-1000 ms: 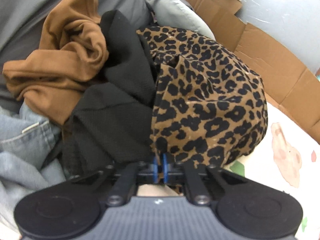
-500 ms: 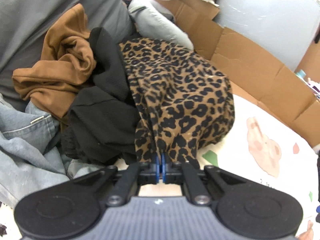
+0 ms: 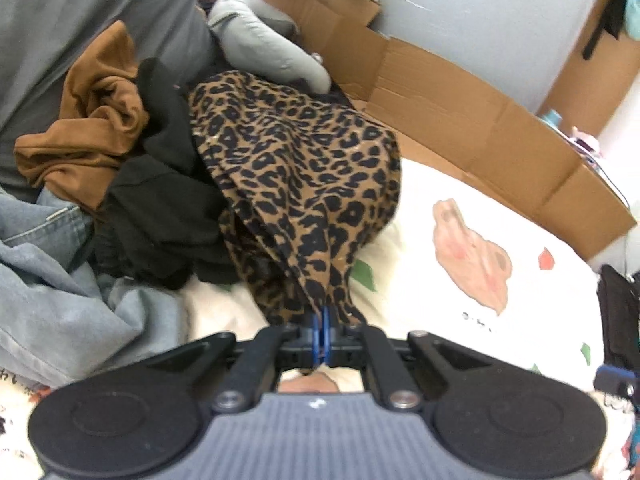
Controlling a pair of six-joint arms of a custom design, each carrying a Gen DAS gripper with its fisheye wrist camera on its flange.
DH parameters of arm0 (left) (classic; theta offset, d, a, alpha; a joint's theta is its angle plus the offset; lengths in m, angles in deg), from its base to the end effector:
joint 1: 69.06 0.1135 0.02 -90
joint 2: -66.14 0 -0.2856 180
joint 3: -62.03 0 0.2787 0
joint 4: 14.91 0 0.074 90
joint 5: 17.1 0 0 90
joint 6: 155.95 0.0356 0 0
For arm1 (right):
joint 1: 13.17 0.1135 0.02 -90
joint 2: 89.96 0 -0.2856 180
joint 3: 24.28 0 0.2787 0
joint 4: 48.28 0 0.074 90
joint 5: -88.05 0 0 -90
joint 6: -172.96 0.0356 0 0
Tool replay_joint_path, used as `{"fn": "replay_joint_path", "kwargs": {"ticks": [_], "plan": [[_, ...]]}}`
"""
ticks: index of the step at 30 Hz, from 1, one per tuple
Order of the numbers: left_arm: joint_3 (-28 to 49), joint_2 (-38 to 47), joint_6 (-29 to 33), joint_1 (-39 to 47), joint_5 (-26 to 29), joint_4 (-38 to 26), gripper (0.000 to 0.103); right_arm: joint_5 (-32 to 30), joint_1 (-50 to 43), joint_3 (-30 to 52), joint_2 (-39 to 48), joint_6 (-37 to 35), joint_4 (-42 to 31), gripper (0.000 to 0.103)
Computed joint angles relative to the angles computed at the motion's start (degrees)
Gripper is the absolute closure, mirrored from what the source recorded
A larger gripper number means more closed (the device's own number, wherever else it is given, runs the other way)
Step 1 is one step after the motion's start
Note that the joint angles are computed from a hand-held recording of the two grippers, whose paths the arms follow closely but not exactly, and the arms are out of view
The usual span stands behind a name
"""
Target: Fold clothes
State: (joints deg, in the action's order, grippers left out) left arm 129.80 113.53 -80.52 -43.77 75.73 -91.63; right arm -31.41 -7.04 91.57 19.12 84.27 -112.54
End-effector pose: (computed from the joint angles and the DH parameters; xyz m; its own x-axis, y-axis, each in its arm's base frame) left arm 0.1351 0.0619 0.3296 -0.6273 -0.5743 -0.5261 -0.5783 0.7959 -0.1792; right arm 0.4421 0.0651 0.3277 -0.8464 -0.0709 -0.5278 -0.3365 0.8393 0.4269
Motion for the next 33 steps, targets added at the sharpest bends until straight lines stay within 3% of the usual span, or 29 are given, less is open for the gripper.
{"fn": "replay_joint_path", "kwargs": {"ticks": [11, 23, 27, 30, 33], "plan": [[1.7, -1.1, -10.4, -16.1, -2.9, -4.3, 0.101, -2.8, -0.7, 0.0, 0.3, -0.7, -3.6, 0.003], [0.6, -1.9, -15.5, -29.4, -3.8, -3.6, 0.101, -6.4, 1.4, 1.4, 0.4, 1.3, -2.9, 0.003], [-3.0, -3.2, -17.7, -30.9, -1.1, -2.8, 0.100, -6.1, 2.0, -0.8, 0.3, 2.0, -1.4, 0.003], [-4.5, -3.8, -20.0, -31.8, -2.0, -5.1, 0.098, -4.9, 2.3, -2.1, 0.6, 1.8, -1.3, 0.003], [-6.8, -6.5, -18.9, -27.4, -0.9, -6.3, 0.092, -4.5, 2.0, -3.8, 0.6, 1.2, -0.4, 0.003]]}}
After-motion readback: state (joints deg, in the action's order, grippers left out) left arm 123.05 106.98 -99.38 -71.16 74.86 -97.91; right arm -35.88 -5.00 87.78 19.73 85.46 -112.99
